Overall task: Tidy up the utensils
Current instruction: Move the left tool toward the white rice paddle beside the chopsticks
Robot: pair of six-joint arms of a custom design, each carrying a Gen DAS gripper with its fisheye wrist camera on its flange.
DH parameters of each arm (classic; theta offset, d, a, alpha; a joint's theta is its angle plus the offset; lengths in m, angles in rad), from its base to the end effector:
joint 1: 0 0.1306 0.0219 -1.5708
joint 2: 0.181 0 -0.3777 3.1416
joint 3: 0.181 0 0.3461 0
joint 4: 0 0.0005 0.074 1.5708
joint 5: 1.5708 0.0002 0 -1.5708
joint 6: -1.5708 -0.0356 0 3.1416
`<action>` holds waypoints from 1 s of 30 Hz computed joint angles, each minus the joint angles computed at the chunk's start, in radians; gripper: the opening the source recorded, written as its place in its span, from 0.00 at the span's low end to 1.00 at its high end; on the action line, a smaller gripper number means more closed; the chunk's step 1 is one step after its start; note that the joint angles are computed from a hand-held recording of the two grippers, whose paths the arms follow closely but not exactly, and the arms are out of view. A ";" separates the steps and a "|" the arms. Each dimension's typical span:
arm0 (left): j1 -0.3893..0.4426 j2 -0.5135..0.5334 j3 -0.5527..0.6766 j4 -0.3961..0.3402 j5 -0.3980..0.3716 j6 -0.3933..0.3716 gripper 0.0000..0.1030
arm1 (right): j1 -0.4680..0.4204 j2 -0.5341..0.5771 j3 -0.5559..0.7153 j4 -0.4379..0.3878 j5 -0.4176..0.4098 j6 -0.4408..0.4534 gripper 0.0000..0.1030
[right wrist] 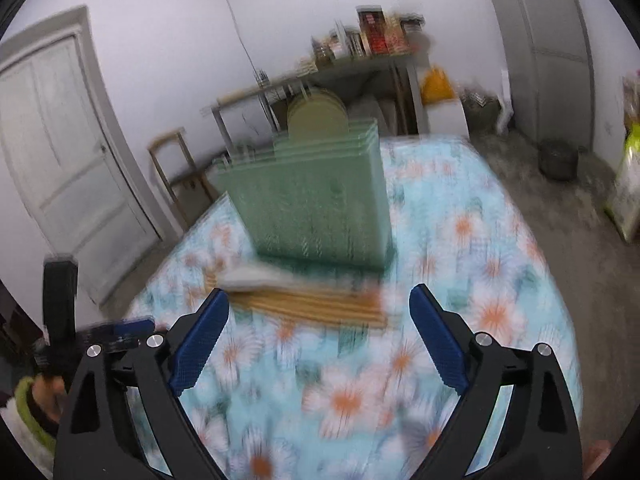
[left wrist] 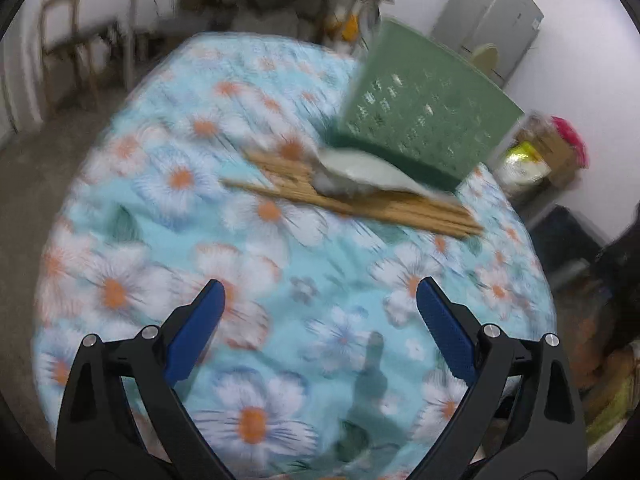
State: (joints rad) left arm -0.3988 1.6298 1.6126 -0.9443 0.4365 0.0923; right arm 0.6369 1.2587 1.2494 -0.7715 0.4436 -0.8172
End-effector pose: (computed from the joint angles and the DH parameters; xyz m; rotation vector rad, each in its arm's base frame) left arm 0.4717 -0.2156 0.4043 0.5666 2.4999 -0.7456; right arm 0.3260 0.2216 0.4270 0.4154 2.2332 0.2456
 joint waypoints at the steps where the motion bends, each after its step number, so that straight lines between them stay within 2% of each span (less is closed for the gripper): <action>1: 0.005 0.015 0.014 -0.023 0.040 0.016 0.90 | 0.006 0.003 -0.010 -0.004 -0.007 -0.024 0.87; 6: 0.018 0.017 -0.006 0.004 0.097 0.075 0.92 | 0.025 0.020 -0.053 0.008 -0.056 -0.135 0.87; 10: 0.048 -0.009 -0.073 0.094 0.177 0.140 0.92 | 0.003 0.012 -0.117 0.083 -0.134 -0.183 0.87; 16: 0.065 -0.024 -0.111 0.161 0.232 0.225 0.92 | 0.008 -0.001 -0.164 0.167 -0.125 -0.198 0.89; 19: 0.068 -0.024 -0.103 0.149 0.224 0.242 0.92 | 0.014 0.000 -0.167 0.175 -0.113 -0.189 0.89; 21: 0.065 -0.048 -0.118 0.201 0.187 0.309 0.92 | 0.019 0.004 -0.164 0.172 -0.102 -0.184 0.90; 22: 0.062 -0.062 -0.124 0.240 0.183 0.319 0.92 | 0.021 0.002 -0.167 0.175 -0.096 -0.183 0.90; 24: 0.052 -0.071 -0.108 0.271 0.171 0.282 0.92 | 0.025 0.002 -0.171 0.180 -0.086 -0.183 0.91; 28: 0.003 -0.062 -0.044 0.264 0.087 0.158 0.91 | 0.026 0.017 -0.153 0.161 -0.081 -0.176 0.92; 30: -0.024 -0.047 -0.006 0.251 0.036 0.073 0.80 | 0.026 0.018 -0.151 0.158 -0.081 -0.175 0.92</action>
